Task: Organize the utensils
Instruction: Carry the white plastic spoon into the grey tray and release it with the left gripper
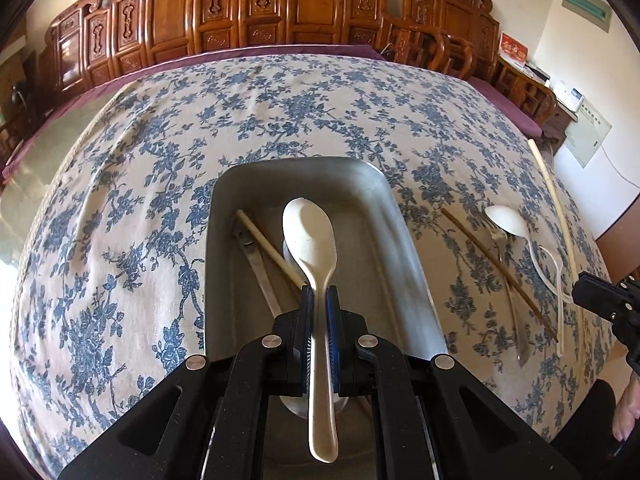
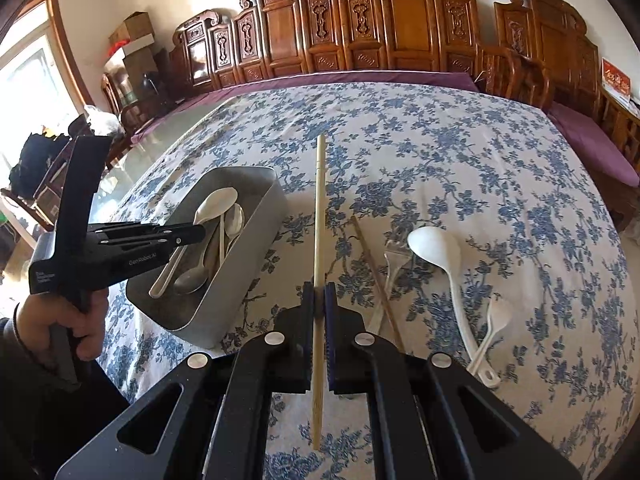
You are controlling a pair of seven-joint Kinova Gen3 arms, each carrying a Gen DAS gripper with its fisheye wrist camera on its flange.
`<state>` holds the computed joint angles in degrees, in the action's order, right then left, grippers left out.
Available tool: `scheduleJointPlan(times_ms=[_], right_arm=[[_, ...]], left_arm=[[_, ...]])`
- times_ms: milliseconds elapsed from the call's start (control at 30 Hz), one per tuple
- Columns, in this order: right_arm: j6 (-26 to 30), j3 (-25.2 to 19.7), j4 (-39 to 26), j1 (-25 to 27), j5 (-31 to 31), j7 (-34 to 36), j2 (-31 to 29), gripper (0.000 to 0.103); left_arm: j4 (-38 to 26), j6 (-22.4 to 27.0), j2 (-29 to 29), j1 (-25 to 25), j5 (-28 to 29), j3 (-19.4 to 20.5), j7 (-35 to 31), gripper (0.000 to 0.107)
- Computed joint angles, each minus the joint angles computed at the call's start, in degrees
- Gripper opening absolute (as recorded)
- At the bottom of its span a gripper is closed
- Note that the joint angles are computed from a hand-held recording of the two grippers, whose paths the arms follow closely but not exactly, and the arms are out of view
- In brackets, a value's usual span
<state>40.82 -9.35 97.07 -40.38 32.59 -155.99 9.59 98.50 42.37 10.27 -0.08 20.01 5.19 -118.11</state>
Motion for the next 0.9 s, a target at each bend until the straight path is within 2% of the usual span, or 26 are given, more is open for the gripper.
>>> scheduleJointPlan(times_ms=[600, 900], right_arm=[[0.03, 1.28, -5.01, -1.46, -2.74, 5.29, 3.78, 0.006], [1.31, 1.66, -8.32, -3.13, -3.44, 6.59, 5.22, 0.006]], left_arm=[[0.27, -1.85, 0.5, -0.14, -1.25, -0.12, 0.52, 0.006], [0.96, -1.25, -1.37, -2.43, 2.53, -0.55, -2.4, 0.007]])
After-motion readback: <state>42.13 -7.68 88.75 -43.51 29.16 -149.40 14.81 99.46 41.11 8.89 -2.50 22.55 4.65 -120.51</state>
